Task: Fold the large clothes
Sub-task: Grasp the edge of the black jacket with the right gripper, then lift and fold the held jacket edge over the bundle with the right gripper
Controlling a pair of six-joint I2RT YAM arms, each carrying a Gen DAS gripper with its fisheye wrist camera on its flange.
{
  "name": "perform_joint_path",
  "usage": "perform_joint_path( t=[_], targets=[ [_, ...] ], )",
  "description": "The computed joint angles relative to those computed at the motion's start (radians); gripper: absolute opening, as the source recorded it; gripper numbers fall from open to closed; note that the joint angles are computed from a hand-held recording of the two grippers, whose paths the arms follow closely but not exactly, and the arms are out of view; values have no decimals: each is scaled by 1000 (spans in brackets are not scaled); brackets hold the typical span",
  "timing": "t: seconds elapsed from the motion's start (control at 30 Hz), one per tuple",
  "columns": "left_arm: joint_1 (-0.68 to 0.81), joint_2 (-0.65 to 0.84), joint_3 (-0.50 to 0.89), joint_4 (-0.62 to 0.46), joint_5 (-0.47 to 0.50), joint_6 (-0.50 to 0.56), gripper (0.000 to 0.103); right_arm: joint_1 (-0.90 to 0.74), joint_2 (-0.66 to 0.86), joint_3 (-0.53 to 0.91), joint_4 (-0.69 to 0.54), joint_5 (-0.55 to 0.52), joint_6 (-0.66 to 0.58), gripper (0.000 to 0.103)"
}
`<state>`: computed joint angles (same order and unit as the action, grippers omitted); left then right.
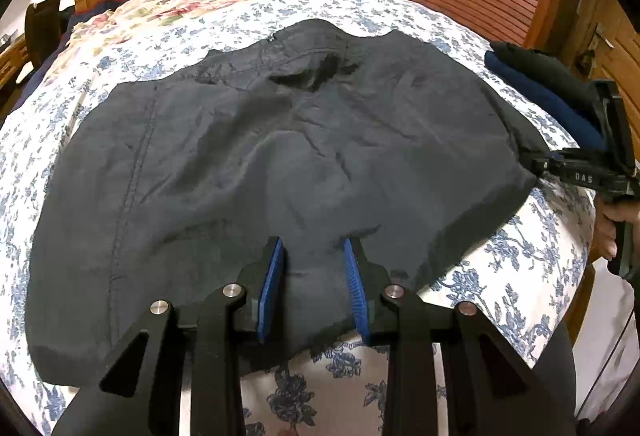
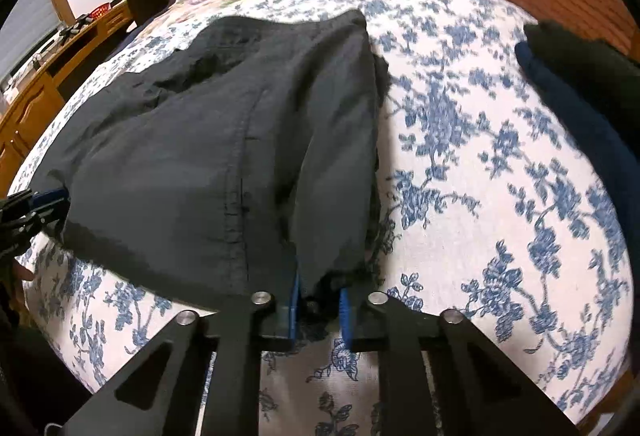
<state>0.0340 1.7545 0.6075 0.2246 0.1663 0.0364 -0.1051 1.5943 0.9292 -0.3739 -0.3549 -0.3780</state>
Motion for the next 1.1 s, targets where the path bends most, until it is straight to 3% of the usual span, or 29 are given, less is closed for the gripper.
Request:
perform_joint_path(
  t=[0.27,0.57,0.87,1.1],
  targets=[
    [122,-215,-87,-45,111,37,35,45,-165,3,-11,17,68,11],
    [393,-390,-149,-114,248,145,36,307,-279,74,-39,137,179,10],
    [692,-406,-114,-204,434,257,36,612,-199,162,10,265,227,10],
    [813,-357,-74,-221,490,290,36,693,-67,208,112,211,236,10]
  ],
)
